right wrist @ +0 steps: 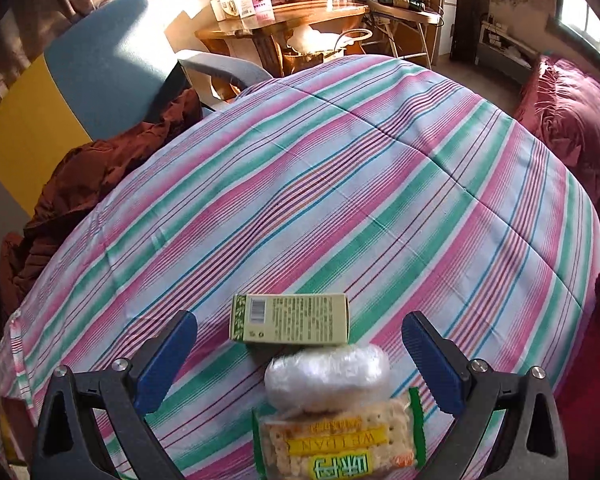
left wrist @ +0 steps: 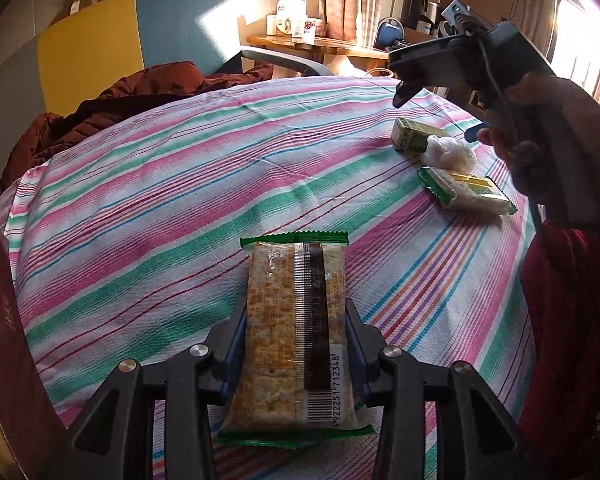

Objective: Organize objects
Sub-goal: 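Grasp the small green box with the right tool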

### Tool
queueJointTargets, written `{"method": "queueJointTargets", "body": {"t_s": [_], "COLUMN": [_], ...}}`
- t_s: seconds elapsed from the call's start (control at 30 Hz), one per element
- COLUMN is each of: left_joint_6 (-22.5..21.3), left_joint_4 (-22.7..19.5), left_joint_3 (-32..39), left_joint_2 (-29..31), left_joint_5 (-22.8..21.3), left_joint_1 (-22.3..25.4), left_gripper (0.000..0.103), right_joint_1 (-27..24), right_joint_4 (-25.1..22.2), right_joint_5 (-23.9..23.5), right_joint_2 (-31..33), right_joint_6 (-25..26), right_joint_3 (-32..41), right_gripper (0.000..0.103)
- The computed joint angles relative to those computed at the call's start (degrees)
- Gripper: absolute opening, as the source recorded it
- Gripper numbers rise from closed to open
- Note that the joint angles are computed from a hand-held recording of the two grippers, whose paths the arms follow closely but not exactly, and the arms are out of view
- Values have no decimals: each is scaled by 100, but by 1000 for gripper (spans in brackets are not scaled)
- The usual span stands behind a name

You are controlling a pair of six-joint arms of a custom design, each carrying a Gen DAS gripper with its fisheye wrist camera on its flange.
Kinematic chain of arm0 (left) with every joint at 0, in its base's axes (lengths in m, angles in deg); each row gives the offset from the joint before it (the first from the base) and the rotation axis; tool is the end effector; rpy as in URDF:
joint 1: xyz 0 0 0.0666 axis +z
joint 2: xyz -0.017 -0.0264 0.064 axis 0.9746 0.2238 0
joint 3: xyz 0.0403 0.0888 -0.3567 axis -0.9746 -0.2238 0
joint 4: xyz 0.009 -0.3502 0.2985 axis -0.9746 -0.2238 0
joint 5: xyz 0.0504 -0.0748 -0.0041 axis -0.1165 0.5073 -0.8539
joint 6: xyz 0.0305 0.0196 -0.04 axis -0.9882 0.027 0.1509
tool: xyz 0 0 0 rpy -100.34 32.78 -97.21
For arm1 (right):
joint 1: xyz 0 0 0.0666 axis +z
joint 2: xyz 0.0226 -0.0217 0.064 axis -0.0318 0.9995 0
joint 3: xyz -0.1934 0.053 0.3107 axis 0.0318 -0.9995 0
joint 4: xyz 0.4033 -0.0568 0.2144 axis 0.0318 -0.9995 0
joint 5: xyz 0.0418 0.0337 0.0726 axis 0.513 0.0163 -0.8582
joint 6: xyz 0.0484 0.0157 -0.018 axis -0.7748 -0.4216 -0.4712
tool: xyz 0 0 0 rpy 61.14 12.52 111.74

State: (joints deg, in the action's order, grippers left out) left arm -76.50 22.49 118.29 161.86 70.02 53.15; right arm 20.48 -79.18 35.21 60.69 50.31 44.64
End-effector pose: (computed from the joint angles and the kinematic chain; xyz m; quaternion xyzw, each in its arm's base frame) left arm 0.4628 -0.2037 0.3863 0.1014 0.9410 -0.0706 0.3149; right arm 0.6422 0.2550 0.4466 0.1619 0.9565 0.0257 0.2413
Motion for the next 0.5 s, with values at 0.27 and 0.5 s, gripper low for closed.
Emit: {"method": "queueJointTargets", "body": {"t_s": [0.27, 0.5], "left_joint_6": [-59, -54], "left_joint_4": [70, 136], "left_joint_3": [-42, -81], "left_joint_2": [-21, -54], "left_joint_5": [-159, -148], "left_joint_1": [-55, -54], "left_gripper": [44, 44], "right_joint_1": [-89, 29], "right_joint_4": [13, -334], "right_joint_5": [-165, -159], "right_joint_2": [393, 685], "right_joint_6": [283, 842], "right_joint_3": [270, 669], "right_gripper": [75, 72]}}
